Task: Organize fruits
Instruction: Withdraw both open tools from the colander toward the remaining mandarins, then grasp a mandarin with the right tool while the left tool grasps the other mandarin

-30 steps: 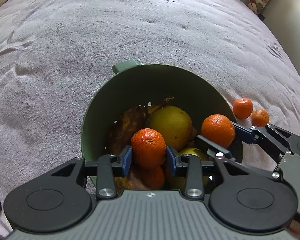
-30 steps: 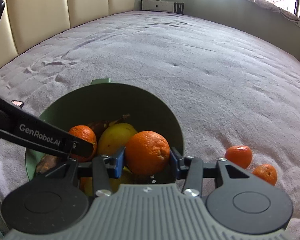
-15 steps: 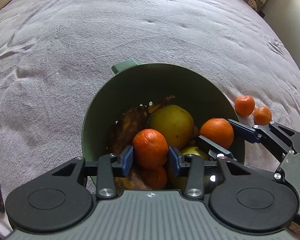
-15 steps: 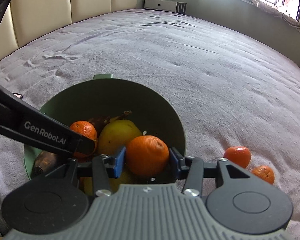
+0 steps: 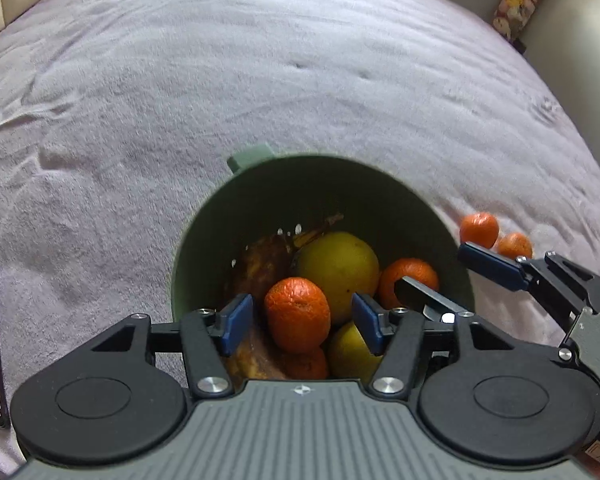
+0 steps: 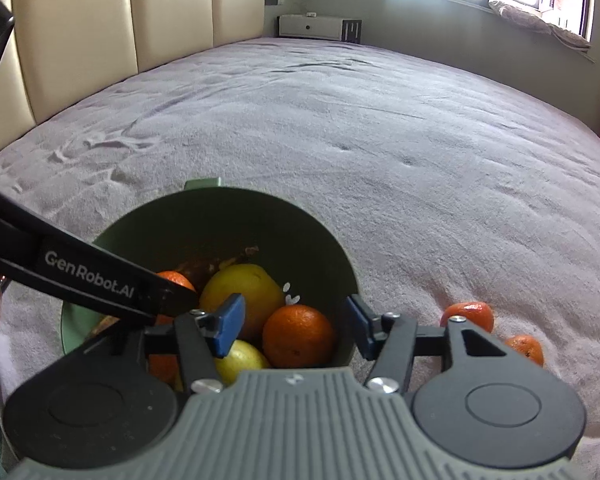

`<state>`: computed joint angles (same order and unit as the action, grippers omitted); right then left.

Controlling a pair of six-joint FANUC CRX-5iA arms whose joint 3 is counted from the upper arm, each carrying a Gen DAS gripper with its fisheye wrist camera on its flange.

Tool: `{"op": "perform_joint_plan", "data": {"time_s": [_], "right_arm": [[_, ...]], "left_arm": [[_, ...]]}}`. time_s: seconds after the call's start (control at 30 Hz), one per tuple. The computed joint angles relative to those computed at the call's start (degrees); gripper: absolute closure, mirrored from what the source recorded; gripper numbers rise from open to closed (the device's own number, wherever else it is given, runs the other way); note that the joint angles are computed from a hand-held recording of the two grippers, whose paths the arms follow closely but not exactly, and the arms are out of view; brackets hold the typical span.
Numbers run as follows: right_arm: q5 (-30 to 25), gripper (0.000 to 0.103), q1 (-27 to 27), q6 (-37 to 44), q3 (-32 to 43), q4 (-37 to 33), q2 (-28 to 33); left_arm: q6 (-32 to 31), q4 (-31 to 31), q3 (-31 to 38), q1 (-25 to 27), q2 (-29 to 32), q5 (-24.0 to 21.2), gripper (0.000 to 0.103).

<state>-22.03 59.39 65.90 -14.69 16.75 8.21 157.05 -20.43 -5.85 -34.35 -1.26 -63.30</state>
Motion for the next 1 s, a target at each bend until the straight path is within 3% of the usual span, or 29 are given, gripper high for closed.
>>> {"op": "perform_joint_plan", "data": {"time_s": [0.1,0.27,0.43,0.8,1.0], "right_arm": [[2.18,0.040,-0.28,-4.73,-1.95,4.01,-1.12],[4.40,0.039,-1.07,-12.23,-4.26,9.39,-2.93],[5.42,0.034,-2.37,-25.07,-7.83,20.40,-4.81],[-0.75,0.027,-5.18,-37.33,-11.02,25.43,-8.97],[-4.42,0.025,-6.27,-39.18,-13.02,27.07,-11.14]], "left_arm": [[3.03,-3.40,0.79,-1.61,-0.64,-0.10,0.035],[6.62,-8.88,2.50,-4.57,-1.20,-0.74,0.035],[8.20,-14.34,4.85,-8.08,-0.67,-2.37,0.035],[4.65,-20.34,10.42,-13.28,3.22,-2.66,0.035],[0.74,-20.68,13.75,-14.84,6.48,-2.39,0.035]]}}
